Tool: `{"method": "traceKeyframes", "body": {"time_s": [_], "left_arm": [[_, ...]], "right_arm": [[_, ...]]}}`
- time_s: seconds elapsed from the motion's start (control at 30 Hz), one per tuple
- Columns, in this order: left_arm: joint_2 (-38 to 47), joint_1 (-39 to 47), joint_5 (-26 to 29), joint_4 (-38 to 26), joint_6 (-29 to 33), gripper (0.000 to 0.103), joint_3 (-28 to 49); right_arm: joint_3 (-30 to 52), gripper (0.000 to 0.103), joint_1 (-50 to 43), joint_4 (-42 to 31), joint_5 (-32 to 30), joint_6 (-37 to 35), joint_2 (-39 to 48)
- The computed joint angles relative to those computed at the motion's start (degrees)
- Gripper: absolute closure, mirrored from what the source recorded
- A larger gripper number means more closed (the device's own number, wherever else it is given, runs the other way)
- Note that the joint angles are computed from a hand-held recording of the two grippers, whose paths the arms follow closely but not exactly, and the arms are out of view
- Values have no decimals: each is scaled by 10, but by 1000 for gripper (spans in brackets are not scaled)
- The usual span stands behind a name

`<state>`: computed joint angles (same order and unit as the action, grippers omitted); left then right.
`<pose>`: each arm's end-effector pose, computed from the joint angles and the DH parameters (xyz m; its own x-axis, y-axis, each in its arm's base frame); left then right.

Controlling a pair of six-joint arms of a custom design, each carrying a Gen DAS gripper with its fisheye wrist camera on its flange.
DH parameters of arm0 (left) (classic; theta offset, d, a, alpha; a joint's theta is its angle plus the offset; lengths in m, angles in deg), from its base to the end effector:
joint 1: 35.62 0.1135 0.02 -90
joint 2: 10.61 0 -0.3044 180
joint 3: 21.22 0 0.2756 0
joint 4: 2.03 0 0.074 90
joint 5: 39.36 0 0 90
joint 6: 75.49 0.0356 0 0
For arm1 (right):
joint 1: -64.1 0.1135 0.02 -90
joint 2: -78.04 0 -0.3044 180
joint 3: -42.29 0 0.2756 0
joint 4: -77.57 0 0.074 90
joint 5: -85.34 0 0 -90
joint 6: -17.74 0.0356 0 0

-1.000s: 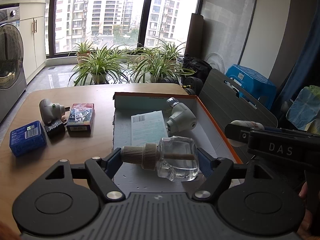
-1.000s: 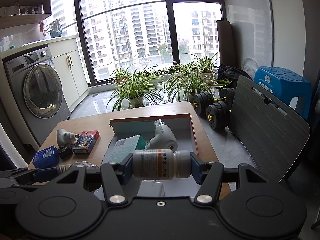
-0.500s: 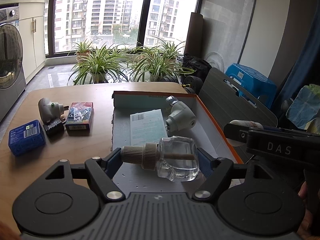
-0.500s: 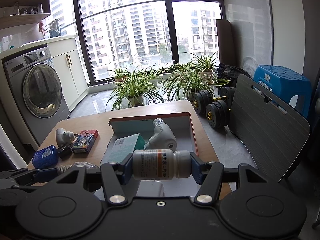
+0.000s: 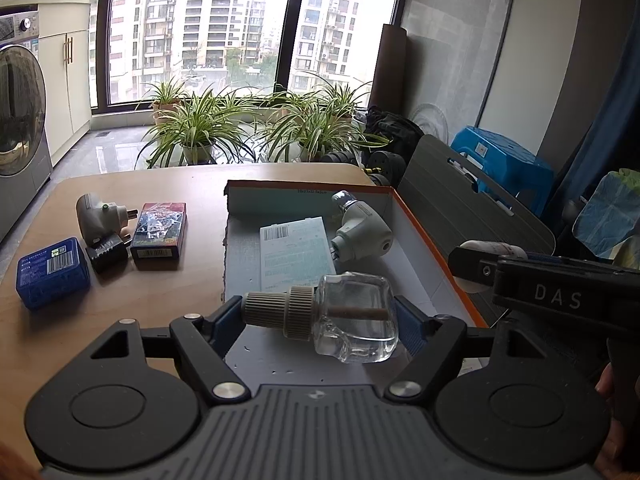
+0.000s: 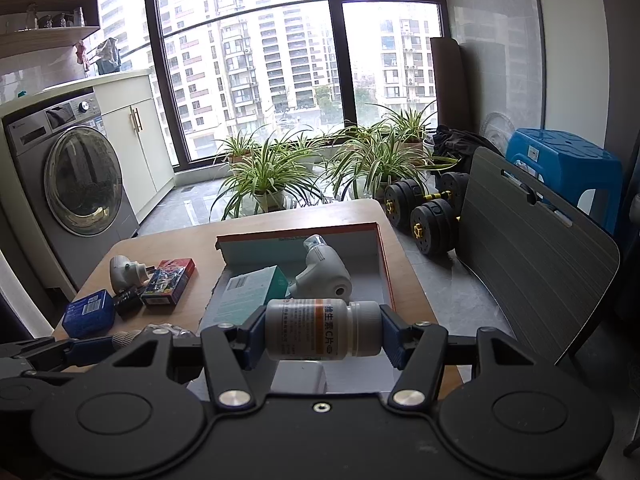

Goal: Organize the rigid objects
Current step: 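Carry the glass bottle with the left tool while the right tool carries the pill bottle over the tray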

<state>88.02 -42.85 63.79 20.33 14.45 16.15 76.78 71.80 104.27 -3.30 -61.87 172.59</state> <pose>0.2795 -0.0436 0.1046 -0.6233 0.0780 -0.7781 0.2975 0.9438 -0.1437 0.2709 0.0358 0.1179 -0.5566 0.1067 -0.8239 -0.0142 0.9904 0.1378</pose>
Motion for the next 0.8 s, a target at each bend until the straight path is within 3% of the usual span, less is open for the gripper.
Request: {"method": "traceKeyframes", "body": {"time_s": [0.8], "left_arm": [[27,-6,-6,2,0,23,15]], "right_arm": [[11,34,-20,1,-9,-7,20]]}}
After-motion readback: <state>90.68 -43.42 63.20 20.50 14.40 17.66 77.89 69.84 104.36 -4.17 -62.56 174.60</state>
